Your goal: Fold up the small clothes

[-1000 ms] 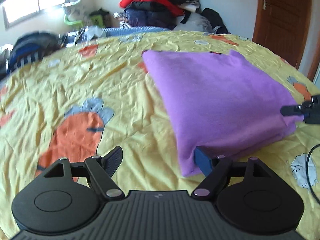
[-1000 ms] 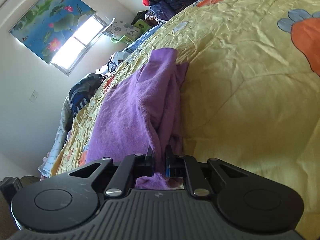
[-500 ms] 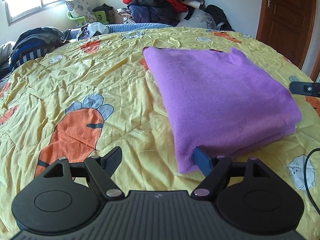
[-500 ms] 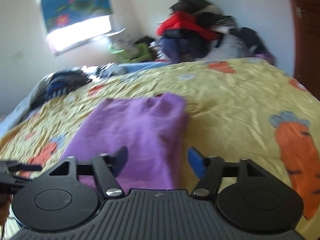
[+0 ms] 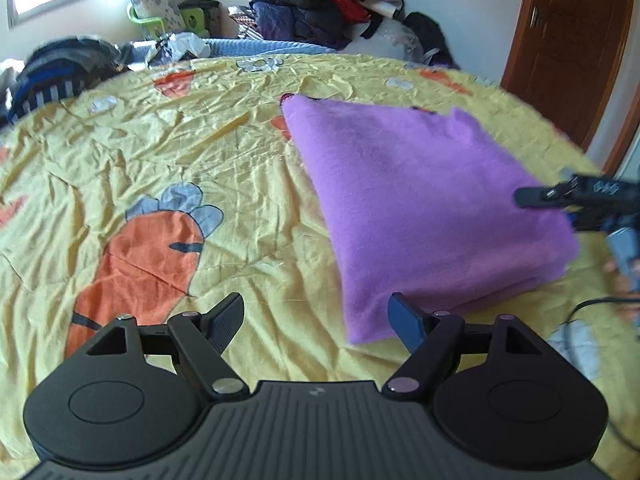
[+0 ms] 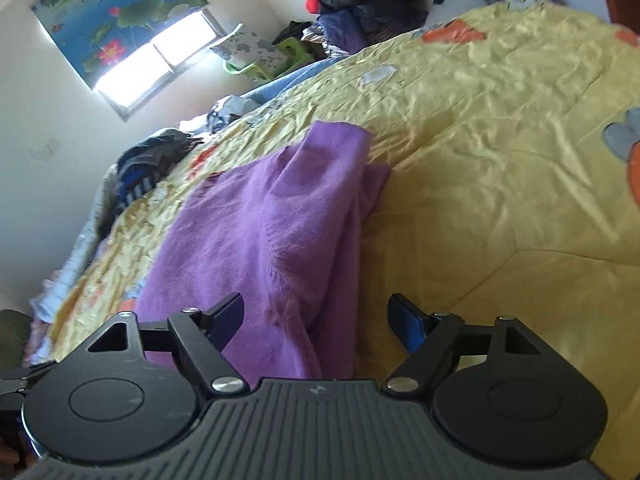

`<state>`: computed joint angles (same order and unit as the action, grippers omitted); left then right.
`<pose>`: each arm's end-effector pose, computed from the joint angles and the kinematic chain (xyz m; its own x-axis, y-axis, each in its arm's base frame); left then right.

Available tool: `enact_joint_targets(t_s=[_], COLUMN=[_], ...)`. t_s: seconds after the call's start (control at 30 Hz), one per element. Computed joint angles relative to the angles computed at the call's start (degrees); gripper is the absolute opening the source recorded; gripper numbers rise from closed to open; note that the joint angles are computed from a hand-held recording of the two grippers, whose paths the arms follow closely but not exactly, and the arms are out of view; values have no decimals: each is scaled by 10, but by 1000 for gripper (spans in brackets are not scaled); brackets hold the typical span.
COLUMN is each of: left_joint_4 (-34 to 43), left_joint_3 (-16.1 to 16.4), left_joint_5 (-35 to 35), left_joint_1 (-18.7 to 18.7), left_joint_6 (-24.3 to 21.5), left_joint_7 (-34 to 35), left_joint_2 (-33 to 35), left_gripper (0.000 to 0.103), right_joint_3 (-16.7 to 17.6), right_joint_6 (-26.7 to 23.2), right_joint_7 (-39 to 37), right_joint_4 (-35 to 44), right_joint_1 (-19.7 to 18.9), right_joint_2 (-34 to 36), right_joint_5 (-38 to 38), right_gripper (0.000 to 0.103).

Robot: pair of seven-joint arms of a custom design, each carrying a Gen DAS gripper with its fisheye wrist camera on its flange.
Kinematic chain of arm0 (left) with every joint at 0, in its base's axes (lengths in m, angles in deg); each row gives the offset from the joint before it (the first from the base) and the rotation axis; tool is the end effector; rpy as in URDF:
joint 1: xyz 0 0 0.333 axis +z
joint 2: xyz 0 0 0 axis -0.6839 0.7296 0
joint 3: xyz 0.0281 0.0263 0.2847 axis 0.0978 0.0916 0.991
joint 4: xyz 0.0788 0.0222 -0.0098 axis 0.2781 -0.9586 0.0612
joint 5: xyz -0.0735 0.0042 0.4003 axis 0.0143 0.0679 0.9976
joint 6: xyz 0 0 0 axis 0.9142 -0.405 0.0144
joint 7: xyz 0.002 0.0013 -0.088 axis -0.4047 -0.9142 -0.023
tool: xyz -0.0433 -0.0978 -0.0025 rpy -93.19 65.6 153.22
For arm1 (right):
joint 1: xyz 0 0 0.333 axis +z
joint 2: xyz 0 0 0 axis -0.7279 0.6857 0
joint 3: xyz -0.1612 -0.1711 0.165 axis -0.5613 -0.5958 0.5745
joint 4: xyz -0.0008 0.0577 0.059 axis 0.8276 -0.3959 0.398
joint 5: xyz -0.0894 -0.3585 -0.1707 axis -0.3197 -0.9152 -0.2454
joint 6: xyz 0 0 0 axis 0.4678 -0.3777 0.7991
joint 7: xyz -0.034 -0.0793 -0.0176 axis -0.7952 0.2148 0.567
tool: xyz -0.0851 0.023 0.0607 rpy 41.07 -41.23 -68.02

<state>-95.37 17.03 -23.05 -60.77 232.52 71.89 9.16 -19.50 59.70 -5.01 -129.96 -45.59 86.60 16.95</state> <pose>0.6247 -0.3212 0.5219 -0.0565 -0.9913 0.1190 -0.7226 -0.0416 -0.6901 0.7524 0.1035 0.4633 0.2702 -0.7972 -0.5399 -0.7640 0.1637 -0.6241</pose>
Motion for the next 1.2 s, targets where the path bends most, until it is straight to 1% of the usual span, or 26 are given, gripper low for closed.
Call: enact_joint_targets(t_s=[0.03,0.1,0.13,0.2,0.23,0.3,0.4,0.43,0.47,0.5,0.53,0.57,0.6,0.67,0.7,0.73,0.8,0.87,0.9,0.97,1.0,1.03,1.1,1.13,1.17,1.2], left_joint_4=[-5,-4,5,30,50,102,164,175,166,165,168,176,176,152,137,123,98,67,52,47,50,49,40,31,26,18], left_joint_3=[-4,-6,-7,-20,-32,-62,-96,-101,-98,-93,-89,-74,-62,-75,-81,-80,-62,-42,-48,-67,-59,-45,-15,1,19,33], left_joint_5=[-19,-47,-59,-101,-129,-196,-287,-307,-314,-313,-311,-300,-290,-306,-314,-316,-301,-276,-276,-291,-281,-263,-214,-180,-140,-104], left_joint_1=[8,20,24,39,49,69,88,89,86,81,76,64,56,72,80,81,72,60,68,87,81,68,40,25,7,-6], left_joint_6=[12,36,45,67,71,60,46,48,78,89,91,79,74,95,108,119,133,146,150,133,122,117,118,117,110,103], left_joint_7=[3,2,3,36,64,123,175,181,186,190,193,181,170,181,187,185,165,140,145,168,163,150,116,97,72,48], left_joint_2=[-3,0,7,33,52,98,161,174,176,178,181,182,181,169,160,150,128,101,90,87,89,87,74,63,53,42], left_gripper=[80,86,86,86,86,87,87,87,86,83,71,48,39,26,21,19,15,15,15,15,17,19,23,25,31,43], right_joint_3=[2,6,9,19,26,35,33,31,26,18,13,18,25,33,37,41,53,63,61,32,17,12,1,-9,-20,-34], right_joint_6=[-4,-13,-19,-42,-63,-77,-97,-95,-91,-86,-85,-91,-92,-88,-85,-85,-90,-102,-106,-89,-80,-74,-52,-28,6,42], right_joint_7=[-2,-2,-2,-2,-6,-18,-35,-34,-26,-8,11,21,24,33,34,36,32,13,5,15,26,27,44,51,57,70], right_joint_4=[5,20,29,53,72,87,92,88,84,82,83,87,86,76,70,64,46,23,11,-9,-11,-15,-38,-63,-94,-125], right_joint_1=[-3,-6,-8,-15,-21,-27,-28,-27,-24,-19,-16,-22,-28,-34,-36,-39,-50,-60,-58,-29,-12,-5,8,21,38,59], right_joint_2=[3,15,21,38,52,64,65,62,59,57,58,64,68,66,63,60,51,36,26,3,-2,-6,-29,-51,-77,-103], right_joint_5=[5,10,15,28,39,54,52,53,49,41,36,46,61,83,93,106,144,185,193,150,117,104,82,57,25,-18], right_gripper=[79,80,80,80,81,83,82,75,61,52,37,34,32,29,28,28,27,27,27,30,32,33,42,50,59,63])
